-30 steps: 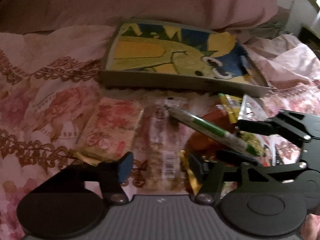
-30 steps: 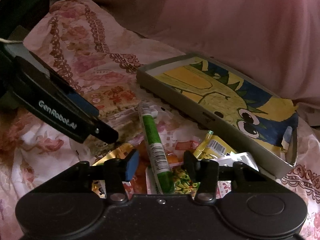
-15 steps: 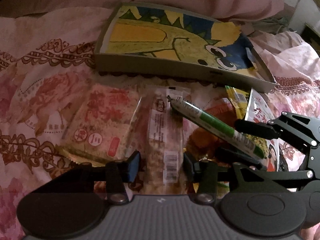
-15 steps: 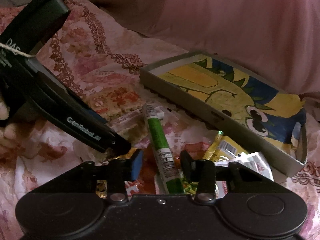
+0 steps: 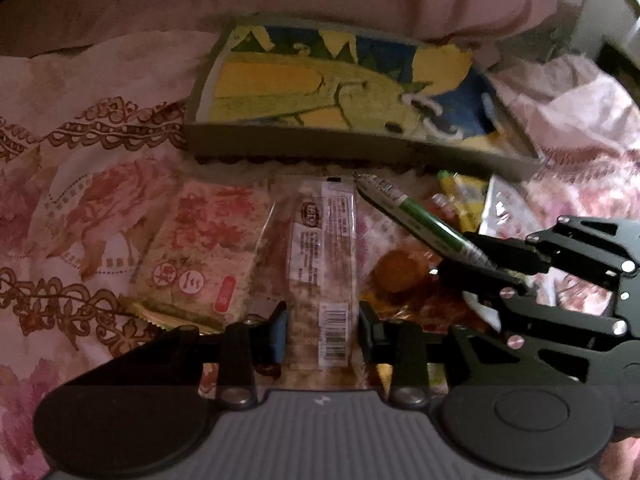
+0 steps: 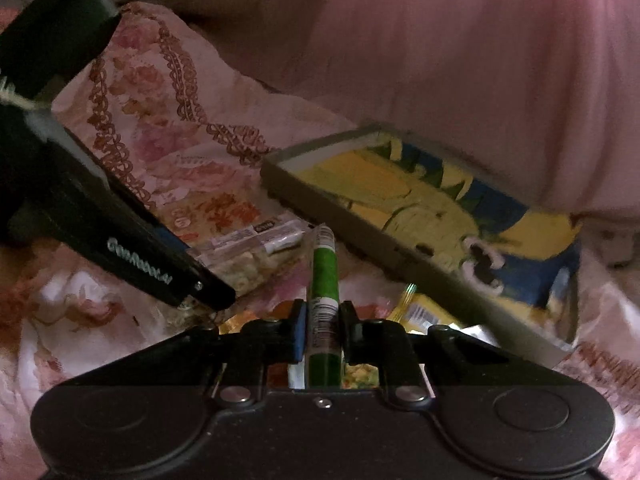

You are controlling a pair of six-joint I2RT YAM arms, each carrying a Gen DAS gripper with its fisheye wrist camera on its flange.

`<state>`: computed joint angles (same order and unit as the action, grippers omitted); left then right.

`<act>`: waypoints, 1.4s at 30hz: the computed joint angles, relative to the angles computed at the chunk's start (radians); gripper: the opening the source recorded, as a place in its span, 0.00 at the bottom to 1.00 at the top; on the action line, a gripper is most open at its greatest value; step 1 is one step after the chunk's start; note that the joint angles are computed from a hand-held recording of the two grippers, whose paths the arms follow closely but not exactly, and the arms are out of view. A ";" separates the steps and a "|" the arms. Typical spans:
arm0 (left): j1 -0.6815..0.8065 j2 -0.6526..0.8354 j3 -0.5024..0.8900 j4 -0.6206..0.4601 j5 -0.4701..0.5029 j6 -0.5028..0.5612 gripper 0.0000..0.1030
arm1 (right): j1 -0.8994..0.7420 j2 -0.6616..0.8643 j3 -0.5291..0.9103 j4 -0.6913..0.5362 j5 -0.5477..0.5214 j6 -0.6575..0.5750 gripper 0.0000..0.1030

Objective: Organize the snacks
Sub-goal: 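Close the left gripper on the nut bar while the right gripper grasps the green-capped tube, then lower the nut bar and tube into the cartoon tray and open both grippers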

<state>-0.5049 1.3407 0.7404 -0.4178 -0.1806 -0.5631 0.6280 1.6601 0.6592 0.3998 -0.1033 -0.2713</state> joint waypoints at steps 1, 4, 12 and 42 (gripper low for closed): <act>0.000 -0.015 -0.003 -0.001 0.000 -0.005 0.36 | 0.005 -0.006 -0.008 0.013 0.016 -0.016 0.18; 0.003 -0.051 -0.013 0.003 -0.002 -0.013 0.36 | 0.021 -0.021 -0.027 0.043 0.063 -0.055 0.18; -0.012 -0.121 -0.027 0.042 -0.089 -0.028 0.36 | 0.010 -0.010 -0.046 0.153 0.143 -0.097 0.18; 0.222 0.460 0.312 0.444 -0.082 -0.053 0.36 | -0.156 0.464 0.491 0.069 0.203 0.052 0.18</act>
<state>-0.2830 1.8008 1.0525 0.0261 -0.2630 -0.6163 0.4719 2.1245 1.1499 0.4683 0.0993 -0.2193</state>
